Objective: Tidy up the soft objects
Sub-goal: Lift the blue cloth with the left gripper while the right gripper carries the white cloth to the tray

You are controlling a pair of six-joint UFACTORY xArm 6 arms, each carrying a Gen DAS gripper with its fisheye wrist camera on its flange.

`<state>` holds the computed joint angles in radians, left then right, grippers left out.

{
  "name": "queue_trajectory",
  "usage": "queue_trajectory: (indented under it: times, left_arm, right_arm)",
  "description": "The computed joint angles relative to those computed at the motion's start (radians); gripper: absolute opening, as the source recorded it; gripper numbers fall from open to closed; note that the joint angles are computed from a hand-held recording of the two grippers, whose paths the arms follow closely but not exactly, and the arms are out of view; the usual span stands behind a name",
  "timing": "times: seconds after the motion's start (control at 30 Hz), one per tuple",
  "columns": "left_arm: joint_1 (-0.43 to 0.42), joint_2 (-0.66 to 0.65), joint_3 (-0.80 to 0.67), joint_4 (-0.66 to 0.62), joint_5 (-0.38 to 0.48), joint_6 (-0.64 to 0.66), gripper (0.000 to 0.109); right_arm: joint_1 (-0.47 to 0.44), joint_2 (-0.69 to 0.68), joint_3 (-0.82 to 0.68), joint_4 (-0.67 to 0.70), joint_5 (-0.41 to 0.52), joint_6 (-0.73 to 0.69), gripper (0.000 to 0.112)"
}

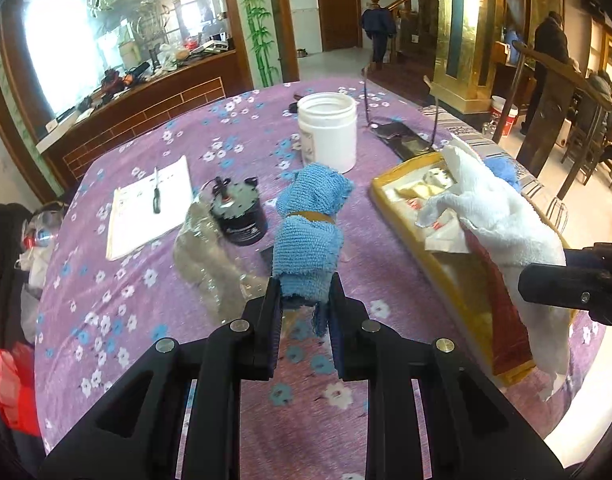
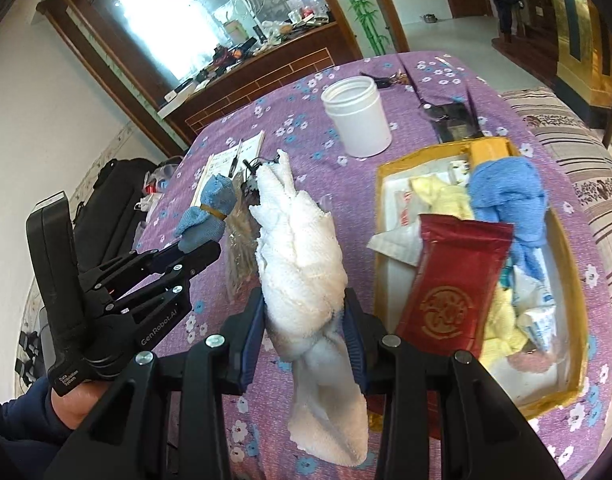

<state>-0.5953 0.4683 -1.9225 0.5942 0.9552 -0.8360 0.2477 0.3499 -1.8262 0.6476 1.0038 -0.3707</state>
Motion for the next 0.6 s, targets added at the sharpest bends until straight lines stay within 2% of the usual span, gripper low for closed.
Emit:
queue_trajectory:
  times: [0.33,0.47,0.6]
  left_arm:
    - [-0.017,0.175,-0.288,-0.075,0.065,0.069,0.020]
    - [-0.020,0.258,-0.434,-0.114,0.100,0.083,0.020]
    - [-0.028,0.357,-0.614,-0.147,0.171,0.104,0.020]
  right_arm:
    - [-0.074,-0.004,-0.008,0.037,-0.004,-0.012,0.037]
    - [-0.101,0.034,-0.067,0.042,0.021,0.005,0.037]
    - [-0.120,0.084,-0.149,0.045,0.056,0.014,0.037]
